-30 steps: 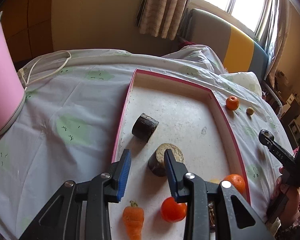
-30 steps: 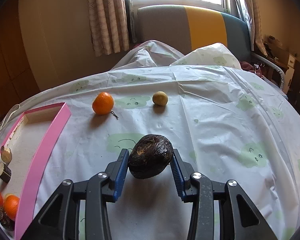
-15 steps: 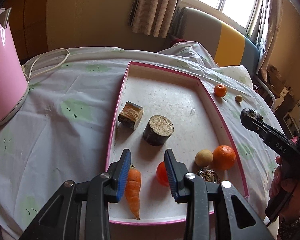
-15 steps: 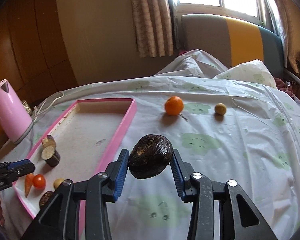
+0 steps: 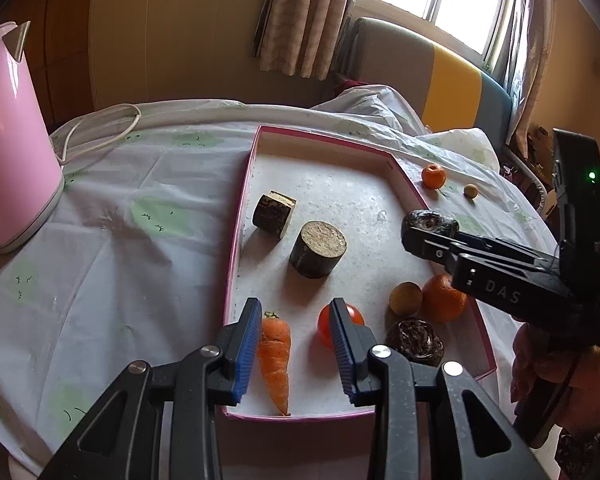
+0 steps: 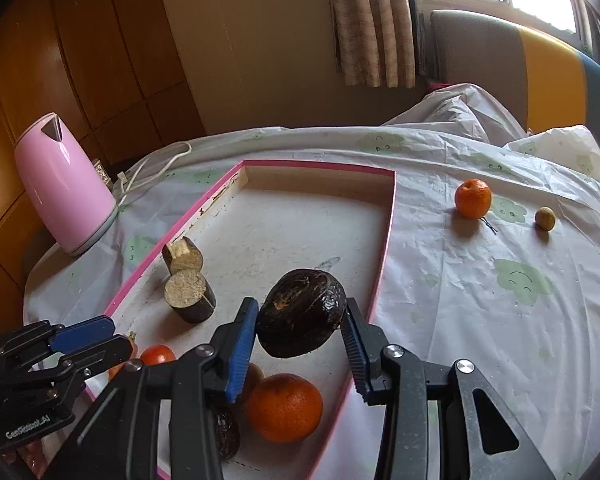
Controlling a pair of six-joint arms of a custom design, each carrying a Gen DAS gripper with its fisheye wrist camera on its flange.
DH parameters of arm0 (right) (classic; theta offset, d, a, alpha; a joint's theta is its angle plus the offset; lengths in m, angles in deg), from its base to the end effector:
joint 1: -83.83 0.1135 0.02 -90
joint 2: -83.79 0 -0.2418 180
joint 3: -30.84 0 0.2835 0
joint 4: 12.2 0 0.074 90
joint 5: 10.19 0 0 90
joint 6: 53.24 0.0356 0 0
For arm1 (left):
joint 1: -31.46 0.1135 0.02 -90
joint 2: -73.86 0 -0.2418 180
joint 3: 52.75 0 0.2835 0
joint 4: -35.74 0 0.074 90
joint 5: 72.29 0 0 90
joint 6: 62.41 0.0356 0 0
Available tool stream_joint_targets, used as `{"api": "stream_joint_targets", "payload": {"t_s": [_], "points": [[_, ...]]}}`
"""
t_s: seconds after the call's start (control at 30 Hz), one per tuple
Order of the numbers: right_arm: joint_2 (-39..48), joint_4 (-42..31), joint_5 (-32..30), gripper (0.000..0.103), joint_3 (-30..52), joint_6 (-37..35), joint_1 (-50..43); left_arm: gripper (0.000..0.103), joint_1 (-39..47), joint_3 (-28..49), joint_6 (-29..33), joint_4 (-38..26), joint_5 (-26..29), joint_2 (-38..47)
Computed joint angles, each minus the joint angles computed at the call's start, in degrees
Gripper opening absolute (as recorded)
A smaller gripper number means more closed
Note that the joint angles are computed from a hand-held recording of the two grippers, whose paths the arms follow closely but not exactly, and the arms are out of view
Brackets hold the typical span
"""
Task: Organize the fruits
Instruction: 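Lower the dark oval root into the tray and open the right gripper, then grasp the small yellow round fruit with the right gripper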
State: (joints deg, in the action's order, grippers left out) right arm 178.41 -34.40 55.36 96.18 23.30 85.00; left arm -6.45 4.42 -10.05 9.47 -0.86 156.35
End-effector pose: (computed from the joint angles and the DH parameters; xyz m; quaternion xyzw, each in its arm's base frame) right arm 0.3527 0.0219 0.1326 -0.1868 0.9062 0.1642 0.3419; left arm 0.2528 -0.1825 0.1476 -0.0509 0.9321 -0.0784 0.3499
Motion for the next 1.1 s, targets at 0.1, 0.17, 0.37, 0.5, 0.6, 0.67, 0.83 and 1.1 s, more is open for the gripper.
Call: {"api": "stream_joint_targets", "payload": {"t_s": [0.1, 0.17, 0.37, 0.5, 0.6, 0.67, 0.83, 1.1], "points": [[2.2, -1.3, 0.3, 0.043, 1.9, 0.3, 0.9, 0.035, 0.0, -0.6, -0.1, 0.4, 0.3, -0.7], [2.4, -1.3, 0.6, 0.052, 2.3, 1.3, 1.1, 0.035, -0.1, -1.0, 0.0, 0.5, 0.3, -1.0], [-0.8, 0.8, -1.1, 0.062, -0.4, 3.1, -0.7, 0.035, 0.4, -1.7, -1.0, 1.2, 2.1, -1.3], [-2.6, 1.0, -2.1, 0.062, -2.0, 3.3, -2.9, 0.035, -0.2, -1.2, -1.1, 1.1, 2.0, -1.0], [-3.5, 1.1, -3.3, 0.062, -2.8, 3.8, -5.2, 0.035, -0.8, -0.5, -0.7, 0.9, 1.9, -0.6], [-3.7, 1.0, -4.1, 0.067, -3.1, 3.7, -6.8, 0.035, -1.4, 0.0, -0.5, 0.8, 2.0, -0.3], [-2.8, 1.6, -2.2, 0.068, -2.9, 2.9, -10.6, 0.035, -2.7, 1.9, 0.1, 0.7, 2.1, 1.6], [5.8, 3.3, 4.8, 0.067, 5.0, 3.5, -16.6, 0.035, -4.0, 6.3, 1.2, 0.3, 2.5, 5.9]]}}
